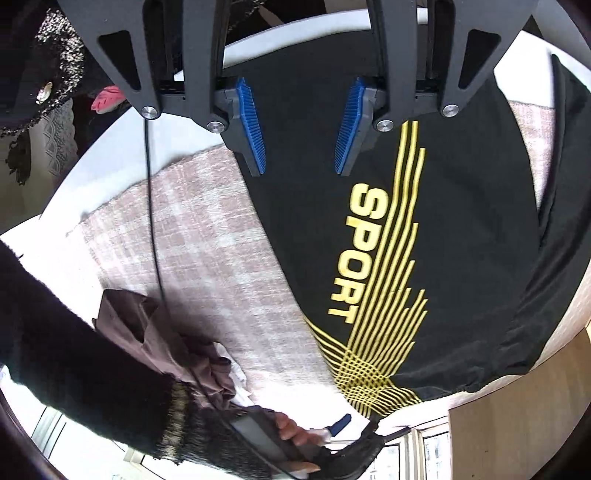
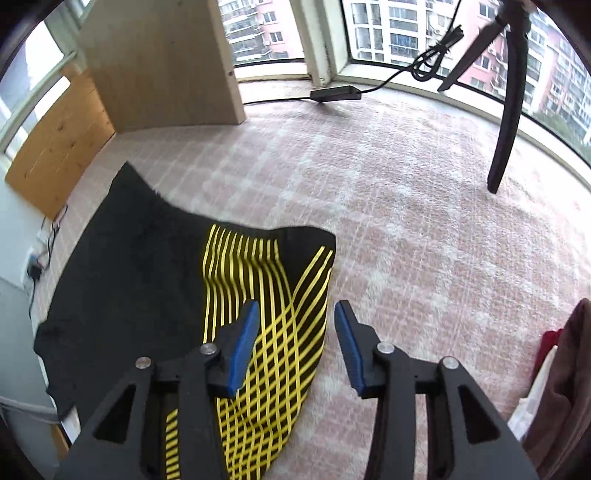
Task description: Fold clothes
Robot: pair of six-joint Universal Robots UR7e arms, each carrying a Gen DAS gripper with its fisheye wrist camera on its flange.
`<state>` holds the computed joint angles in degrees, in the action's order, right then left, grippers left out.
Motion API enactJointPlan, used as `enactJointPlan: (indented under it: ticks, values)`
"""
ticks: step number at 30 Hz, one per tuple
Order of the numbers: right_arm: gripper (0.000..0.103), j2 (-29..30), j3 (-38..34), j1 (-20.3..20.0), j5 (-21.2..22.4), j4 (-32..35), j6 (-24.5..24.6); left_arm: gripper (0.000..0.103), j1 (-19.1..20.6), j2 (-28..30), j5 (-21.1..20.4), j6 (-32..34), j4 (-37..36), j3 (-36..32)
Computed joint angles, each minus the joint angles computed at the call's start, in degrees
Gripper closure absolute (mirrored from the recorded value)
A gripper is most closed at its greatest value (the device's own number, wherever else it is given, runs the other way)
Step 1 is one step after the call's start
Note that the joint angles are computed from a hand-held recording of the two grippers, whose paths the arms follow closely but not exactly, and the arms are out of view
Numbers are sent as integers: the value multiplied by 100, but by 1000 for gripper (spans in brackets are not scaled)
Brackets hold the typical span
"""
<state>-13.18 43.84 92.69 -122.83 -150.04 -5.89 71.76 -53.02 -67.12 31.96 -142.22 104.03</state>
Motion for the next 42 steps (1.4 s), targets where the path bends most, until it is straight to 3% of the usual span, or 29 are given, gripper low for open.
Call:
enactJointPlan:
  ticks: [3,6,8,9,10,12,14,16,20,23,26,28,30,31,32,33,34,35,36,38,39,40,42]
  values:
    - [56,437,-981,-77,67,569,383,66,-45,69,38,115,105,3]
    - [55,718,-1457,-73,20,669,170,66,-37,44,-16,-89,297,0]
    - [77,840,-1648,-31,127,839,-140,66,-34,-76,-51,-144,372,51]
    - [90,849,-1622,18,-166,808,-438,66,-46,-140,-73,-163,339,113]
    - [94,823,-1611,14,-298,813,-533,66,-48,-181,-93,-182,302,139]
    - [94,576,-1292,-50,-229,750,-399,66,-26,-246,-96,-275,333,113]
    - [83,344,-992,-114,-147,601,44,66,-17,-269,-78,-341,338,105]
    - [65,197,-740,-110,-170,314,194,66,9,-329,-86,-311,319,155]
    - [65,248,-838,-89,34,542,62,60,-57,-353,-239,-320,401,250]
    - [65,654,-1407,-19,-462,932,-165,53,-156,-300,-55,-208,287,399]
    - [65,582,-1096,4,-562,475,-409,48,-208,-242,65,-93,61,537]
    - [84,547,-1062,-7,-521,500,-397,47,-267,-233,157,76,-153,670]
    - [85,451,-985,-42,-371,566,-210,48,-314,-233,262,366,-464,837]
    - [85,394,-932,-65,-266,575,-86,49,-334,-232,319,501,-622,909]
    - [84,341,-886,-88,-165,583,30,59,-348,-230,373,586,-746,948]
    - [69,379,-936,-81,-173,600,-15,76,-339,-224,381,600,-801,932]
    - [53,419,-991,-74,-181,621,-59,84,-290,-216,303,505,-676,824]
    - [52,460,-1047,-67,-189,642,-103,100,-225,-206,177,354,-440,664]
    - [53,503,-1107,-60,-200,663,-152,101,-158,-189,34,177,-169,491]
    - [70,702,-1320,-4,-464,609,-491,101,-77,-166,-147,-30,221,251]
    - [86,792,-1423,26,-602,570,-654,102,-77,-191,-176,-28,305,219]
    - [94,724,-1323,26,-552,540,-613,102,-67,-244,-293,-5,381,201]
    - [97,315,-714,-49,6,204,-419,102,-3,-353,-632,-77,576,106]
